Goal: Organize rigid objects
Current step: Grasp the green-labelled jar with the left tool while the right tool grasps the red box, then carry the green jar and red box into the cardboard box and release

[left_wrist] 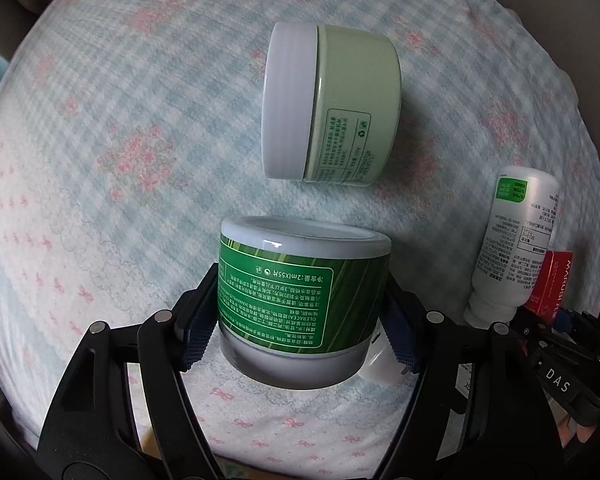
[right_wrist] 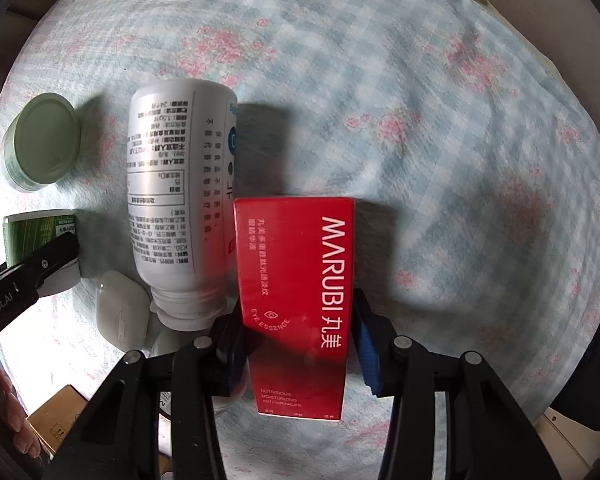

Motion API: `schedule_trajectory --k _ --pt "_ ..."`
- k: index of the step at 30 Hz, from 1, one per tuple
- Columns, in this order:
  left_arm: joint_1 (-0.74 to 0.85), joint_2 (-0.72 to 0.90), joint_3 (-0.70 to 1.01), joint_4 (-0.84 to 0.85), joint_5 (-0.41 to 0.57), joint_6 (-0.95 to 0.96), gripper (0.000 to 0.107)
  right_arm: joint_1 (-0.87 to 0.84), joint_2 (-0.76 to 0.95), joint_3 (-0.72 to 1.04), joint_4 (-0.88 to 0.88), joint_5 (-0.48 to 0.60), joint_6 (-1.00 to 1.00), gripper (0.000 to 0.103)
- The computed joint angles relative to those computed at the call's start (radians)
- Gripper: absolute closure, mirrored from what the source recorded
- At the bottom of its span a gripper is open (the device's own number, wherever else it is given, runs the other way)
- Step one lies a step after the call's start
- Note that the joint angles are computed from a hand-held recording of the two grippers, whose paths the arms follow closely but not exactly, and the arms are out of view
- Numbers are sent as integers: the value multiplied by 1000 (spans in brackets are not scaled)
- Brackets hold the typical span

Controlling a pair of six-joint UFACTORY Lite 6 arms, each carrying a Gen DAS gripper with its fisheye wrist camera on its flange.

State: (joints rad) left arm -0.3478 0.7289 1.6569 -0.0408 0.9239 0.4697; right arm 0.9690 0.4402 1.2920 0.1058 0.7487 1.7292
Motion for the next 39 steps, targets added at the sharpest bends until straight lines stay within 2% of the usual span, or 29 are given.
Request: schedule_trajectory --k 10,15,20,25,27,29,31,33,39 --pt "32 -92 -55 -42 21 -2 38 44 -142 -147 -49 -65 81 65" --pt "56 -173 -87 -69 51 1 38 102 -281 -270 -100 -71 176 65" --pt "104 -281 -114 -104 113 11 38 148 -380 -294 -160 -4 235 65" --pt "153 -438 -196 -126 159 25 38 215 -447 -231 -211 149 261 65" --pt "166 -526 -244 -147 186 13 38 286 -364 -64 -251 222 306 65" --pt "213 -610 -271 -171 230 33 38 264 -307 84 -260 323 253 65" --pt "266 -690 -312 -196 255 73 38 294 -282 176 -268 388 238 65" --pt "329 -747 -304 -216 305 111 38 296 -183 332 -280 425 191 65" --pt "686 -843 -203 -293 540 302 38 353 168 958 -328 635 50 65"
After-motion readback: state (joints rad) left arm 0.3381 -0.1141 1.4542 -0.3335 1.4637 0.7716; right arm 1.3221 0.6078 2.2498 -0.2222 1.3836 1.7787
